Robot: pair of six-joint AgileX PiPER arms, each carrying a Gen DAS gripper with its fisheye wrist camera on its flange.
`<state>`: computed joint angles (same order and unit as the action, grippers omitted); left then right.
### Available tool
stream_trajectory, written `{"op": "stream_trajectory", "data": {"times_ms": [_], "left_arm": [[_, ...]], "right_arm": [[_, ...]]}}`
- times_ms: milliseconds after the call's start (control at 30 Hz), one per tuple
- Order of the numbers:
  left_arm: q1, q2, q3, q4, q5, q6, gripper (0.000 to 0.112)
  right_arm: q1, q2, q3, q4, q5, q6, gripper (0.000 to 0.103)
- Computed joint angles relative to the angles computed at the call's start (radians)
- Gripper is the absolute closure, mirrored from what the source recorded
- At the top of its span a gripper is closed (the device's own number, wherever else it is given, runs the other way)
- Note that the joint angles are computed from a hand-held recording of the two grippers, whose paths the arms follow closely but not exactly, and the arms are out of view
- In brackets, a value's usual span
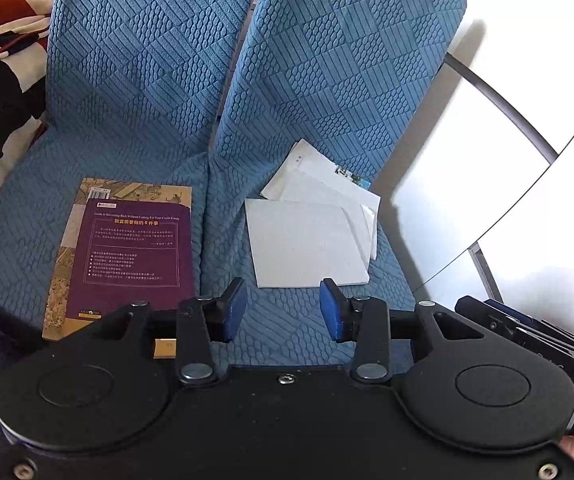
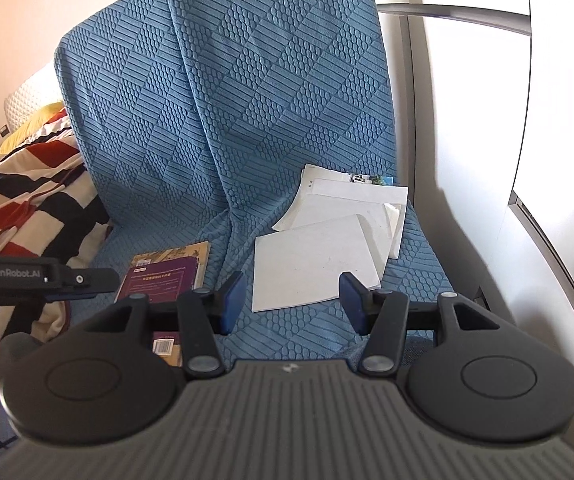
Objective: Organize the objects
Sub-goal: 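Move both grippers toward the pile of white papers on the seat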
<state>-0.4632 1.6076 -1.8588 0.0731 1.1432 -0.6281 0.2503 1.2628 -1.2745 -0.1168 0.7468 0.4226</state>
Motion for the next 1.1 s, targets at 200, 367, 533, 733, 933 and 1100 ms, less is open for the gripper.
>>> {"op": "stream_trajectory", "data": {"times_ms": [200,367,533,733,933,1100], "left_arm": [[0.019,-0.009,0.068,-0.012,-0.084,0.003,0.074],[0.033,0.005,0.126,0.011,-0.171,0.024,0.074],[0.056,0.040,0.165,-0.025,-0.231,0.040,0.073],[0.069,0.097,0.173,-0.079,-0.268,0.074,0.073],[0.073,0.196,0.087,-0.082,-0.273,0.088,0.073],[0.139,0.273,0.054,-0.251,-0.318,0.157,0.074]], "right_arm": [[0.005,0.018,0.051,-0.044,-0.054,0.041,0.049],[-0.006,0.046,0.126,-0.094,-0.129,0.092,0.048],[-0.031,0.093,0.195,-0.160,-0.218,0.203,0.048],[-0.051,0.152,0.195,-0.185,-0.278,0.279,0.048],[-0.076,0.233,0.143,-0.194,-0.302,0.280,0.048],[-0.139,0.284,0.122,-0.068,-0.387,0.196,0.037]]}}
